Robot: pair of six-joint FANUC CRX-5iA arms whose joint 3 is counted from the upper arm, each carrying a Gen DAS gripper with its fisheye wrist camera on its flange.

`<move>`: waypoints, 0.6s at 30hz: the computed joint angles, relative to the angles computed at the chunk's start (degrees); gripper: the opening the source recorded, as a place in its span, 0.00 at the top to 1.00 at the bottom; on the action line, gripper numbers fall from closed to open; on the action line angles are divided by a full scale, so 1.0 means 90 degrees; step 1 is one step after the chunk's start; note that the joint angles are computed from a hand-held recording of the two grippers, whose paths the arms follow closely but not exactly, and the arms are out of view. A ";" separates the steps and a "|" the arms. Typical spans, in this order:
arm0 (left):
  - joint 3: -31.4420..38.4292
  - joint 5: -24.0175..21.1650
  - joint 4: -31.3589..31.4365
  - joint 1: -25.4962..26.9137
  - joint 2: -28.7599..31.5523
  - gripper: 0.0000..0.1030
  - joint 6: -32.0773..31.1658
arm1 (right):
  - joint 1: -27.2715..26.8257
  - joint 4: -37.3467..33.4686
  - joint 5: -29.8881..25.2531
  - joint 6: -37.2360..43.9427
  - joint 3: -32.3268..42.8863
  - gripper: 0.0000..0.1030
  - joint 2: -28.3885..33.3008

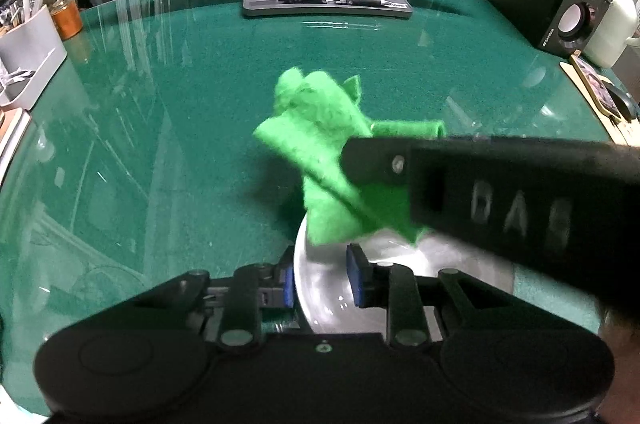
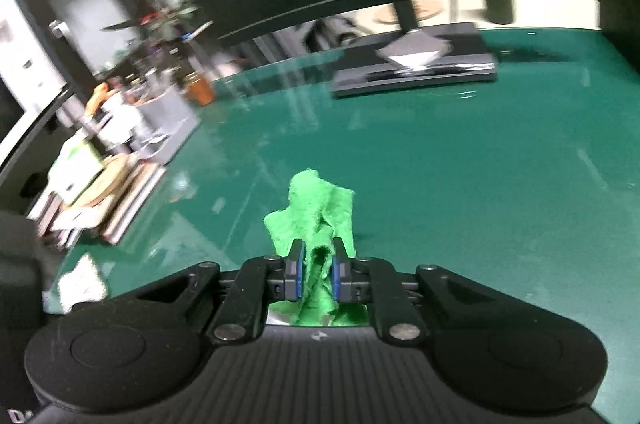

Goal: Clean bowl
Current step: 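Wipe the green cloth around the bowl's inside with the right gripper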

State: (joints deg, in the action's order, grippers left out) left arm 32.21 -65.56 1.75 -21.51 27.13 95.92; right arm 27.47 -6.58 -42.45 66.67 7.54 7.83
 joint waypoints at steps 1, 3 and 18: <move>-0.0016 0.0015 0.0014 0.0012 -0.0005 0.71 0.0051 | 0.0002 0.0046 0.0012 -0.0065 -0.0040 0.92 -0.0019; -0.0012 0.0037 -0.0010 0.0017 0.0001 0.70 0.0180 | -0.0057 0.0062 -0.0014 -0.0201 -0.0084 0.95 -0.0048; 0.0247 0.0137 0.0059 0.0022 0.0145 0.56 -0.0517 | -0.0095 0.0840 0.0351 -0.1707 -0.0888 0.92 -0.0586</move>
State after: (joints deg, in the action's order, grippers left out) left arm 34.43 -64.33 2.28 -21.31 28.44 91.26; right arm 26.62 0.98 -39.29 51.31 -0.46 2.55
